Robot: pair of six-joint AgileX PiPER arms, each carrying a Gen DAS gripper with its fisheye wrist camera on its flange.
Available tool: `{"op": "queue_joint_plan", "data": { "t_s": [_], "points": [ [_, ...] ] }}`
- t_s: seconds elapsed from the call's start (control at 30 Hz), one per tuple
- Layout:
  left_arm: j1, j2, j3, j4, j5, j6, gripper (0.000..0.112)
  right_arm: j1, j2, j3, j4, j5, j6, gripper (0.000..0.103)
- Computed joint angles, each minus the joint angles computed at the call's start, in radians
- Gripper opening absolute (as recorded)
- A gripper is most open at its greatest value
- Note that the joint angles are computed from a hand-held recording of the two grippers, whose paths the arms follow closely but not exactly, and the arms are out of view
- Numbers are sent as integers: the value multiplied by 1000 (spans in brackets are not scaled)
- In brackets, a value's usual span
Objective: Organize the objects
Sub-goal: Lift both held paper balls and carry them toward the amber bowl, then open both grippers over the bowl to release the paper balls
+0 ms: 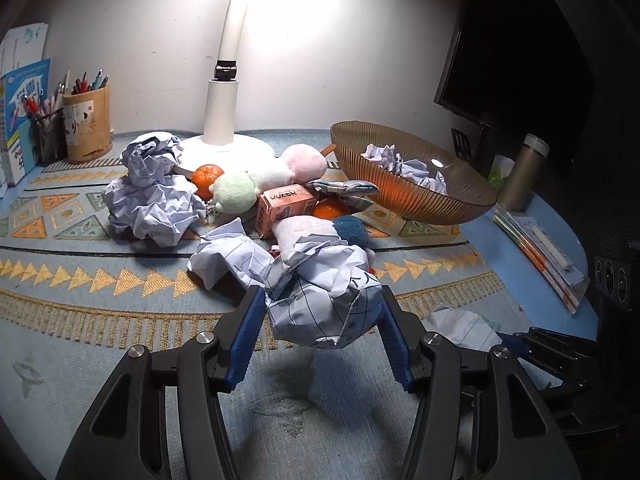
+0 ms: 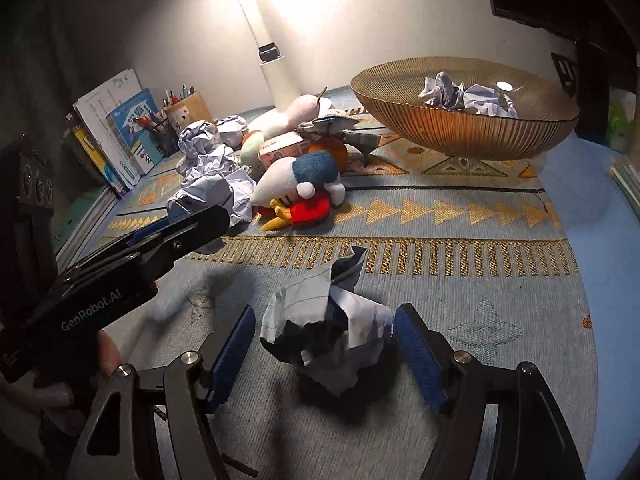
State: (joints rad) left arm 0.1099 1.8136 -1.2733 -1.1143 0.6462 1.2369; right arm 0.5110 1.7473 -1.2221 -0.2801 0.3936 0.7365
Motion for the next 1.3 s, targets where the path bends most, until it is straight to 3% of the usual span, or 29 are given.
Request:
{"op": "queue_joint_plan", "data": {
  "t_s": [0.27,0.37,0.47,0.6,0.7,0.8,0.93,1.0,1.03,1.07,1.13,1.3],
  "points": [
    [-2,3,-5,5,1,-7,53,-4,6,-6,6,0,-1,56],
    [-30,-27,18,30,-72,-34,53,-14,-33,15,-11,-26,13,55],
    [-67,-65,-4,42,-92,-45,53,-39,-93,18,-81,-32,67,55],
    [-138,-13,-214,179,-41,-228,53,-105,-162,-21,-210,-18,184,56],
    [-189,101,-457,265,50,-398,53,-178,-170,-72,-301,-18,294,57],
    [-230,252,-721,329,158,-585,53,-261,-120,-166,-213,1,248,57],
    [-273,394,-947,404,201,-715,55,-331,-39,-269,-98,9,159,58],
    [-280,459,-1047,417,238,-756,70,-361,8,-323,1,21,48,68],
    [-282,485,-1088,433,250,-791,90,-375,29,-344,57,18,-13,71],
    [-277,491,-1088,426,248,-804,95,-393,43,-351,129,10,-89,71],
    [-256,485,-1068,398,265,-797,95,-408,56,-359,179,30,-133,71],
    [-158,302,-721,233,184,-592,95,-396,-20,-227,229,-20,-159,71]
  ]
}}
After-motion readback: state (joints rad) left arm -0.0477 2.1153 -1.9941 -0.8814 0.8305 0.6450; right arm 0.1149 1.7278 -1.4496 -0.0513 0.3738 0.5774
